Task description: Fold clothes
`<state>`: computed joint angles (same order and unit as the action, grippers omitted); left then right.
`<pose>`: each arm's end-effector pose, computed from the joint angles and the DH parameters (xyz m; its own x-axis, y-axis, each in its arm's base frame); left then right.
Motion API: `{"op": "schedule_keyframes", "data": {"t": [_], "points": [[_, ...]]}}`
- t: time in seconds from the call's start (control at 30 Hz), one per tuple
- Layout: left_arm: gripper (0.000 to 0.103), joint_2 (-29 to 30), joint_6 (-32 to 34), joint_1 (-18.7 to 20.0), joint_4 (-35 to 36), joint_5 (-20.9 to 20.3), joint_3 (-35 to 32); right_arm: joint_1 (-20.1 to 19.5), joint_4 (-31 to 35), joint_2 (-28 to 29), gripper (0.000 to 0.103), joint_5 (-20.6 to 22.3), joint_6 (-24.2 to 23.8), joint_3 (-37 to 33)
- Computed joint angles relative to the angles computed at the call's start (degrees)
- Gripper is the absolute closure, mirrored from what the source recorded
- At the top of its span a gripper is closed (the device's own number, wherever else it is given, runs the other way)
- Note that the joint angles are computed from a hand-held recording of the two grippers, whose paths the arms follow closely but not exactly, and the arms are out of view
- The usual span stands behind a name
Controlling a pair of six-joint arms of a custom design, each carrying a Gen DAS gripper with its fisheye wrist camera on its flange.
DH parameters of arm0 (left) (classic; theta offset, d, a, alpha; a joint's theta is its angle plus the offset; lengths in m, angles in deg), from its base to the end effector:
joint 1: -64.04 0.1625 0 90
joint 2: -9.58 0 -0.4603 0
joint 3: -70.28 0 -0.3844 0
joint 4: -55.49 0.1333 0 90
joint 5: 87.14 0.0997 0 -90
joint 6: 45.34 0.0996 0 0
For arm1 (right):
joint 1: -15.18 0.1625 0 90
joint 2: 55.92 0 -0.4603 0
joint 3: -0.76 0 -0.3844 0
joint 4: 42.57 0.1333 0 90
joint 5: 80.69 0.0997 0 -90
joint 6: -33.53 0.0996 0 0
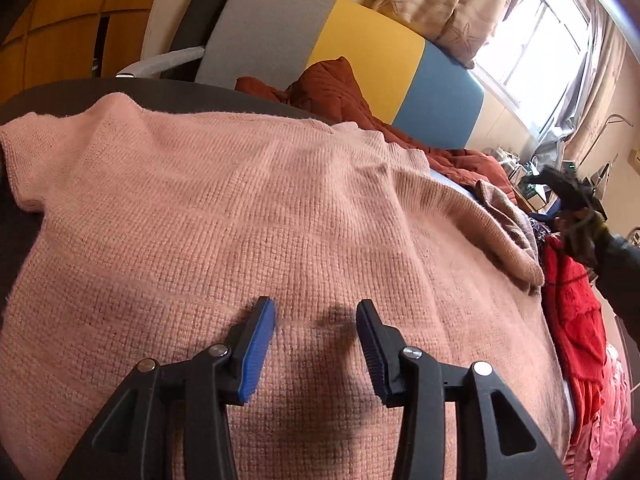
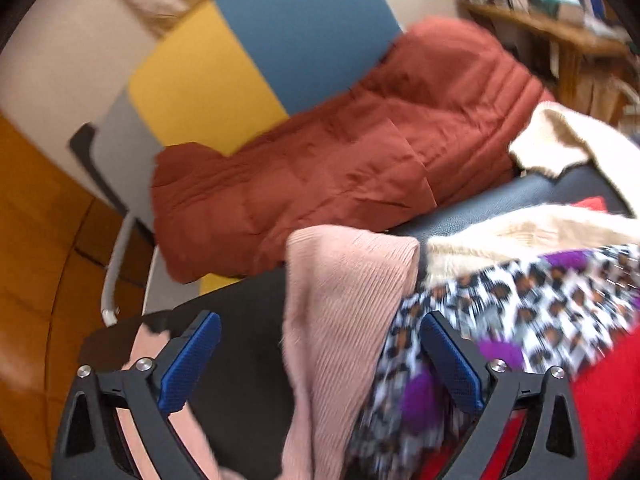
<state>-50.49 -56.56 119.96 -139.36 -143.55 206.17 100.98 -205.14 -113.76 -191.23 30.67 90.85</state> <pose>-0.0968 -0.4793 0.1646 -0.9197 0.0988 -0.3801 0.3171 0.7579 -0.5701 0.0463 -0.7118 0.3405 -0.9189 0.2567 0.2995 0.0100 0.7742 -0.6329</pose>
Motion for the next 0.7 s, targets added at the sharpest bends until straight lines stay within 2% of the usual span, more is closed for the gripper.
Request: {"op": "schedule_keyframes", "data": {"t": [0.1,0.17,0.23,0.3,0.33,0.37,0.5,0.7], "points": [[0.060,0.13,-0.17,0.16,-0.30,-0.32,-0.07,-1.12,3.99,2.14,0.015,-1.34,1.17,-4.09],[0.060,0.19,-0.16,0.20,-0.33,-0.37,-0.15,-1.72,4.27,3.21,0.027,-0.48,1.21,-5.47],[0.060,0.02,-0.08,0.21,-0.10,-0.46,-0.23,-2.18,4.77,4.13,0.031,0.79,1.58,-6.55],[0.060,-0.06,-0.08,0.30,-0.16,-0.68,-0.26,-1.72,4.27,5.11,0.049,-0.28,0.45,-7.06],[0.060,-0.04,-0.04,0.40,-0.21,-0.82,-0.30,-1.29,3.46,5.59,0.071,-1.36,-0.55,-7.11],[0.060,-0.04,0.02,0.48,-0.43,-1.01,-0.26,-0.58,2.00,6.08,0.089,-3.29,-2.08,-6.92],[0.060,-0.38,0.17,0.86,-1.08,-1.83,0.08,2.50,-8.13,5.72,0.091,-8.19,-9.27,-3.35],[0.060,-0.91,0.16,0.92,-1.17,-2.07,0.47,8.74,-30.91,0.16,0.092,-14.39,-21.60,7.60]]}}
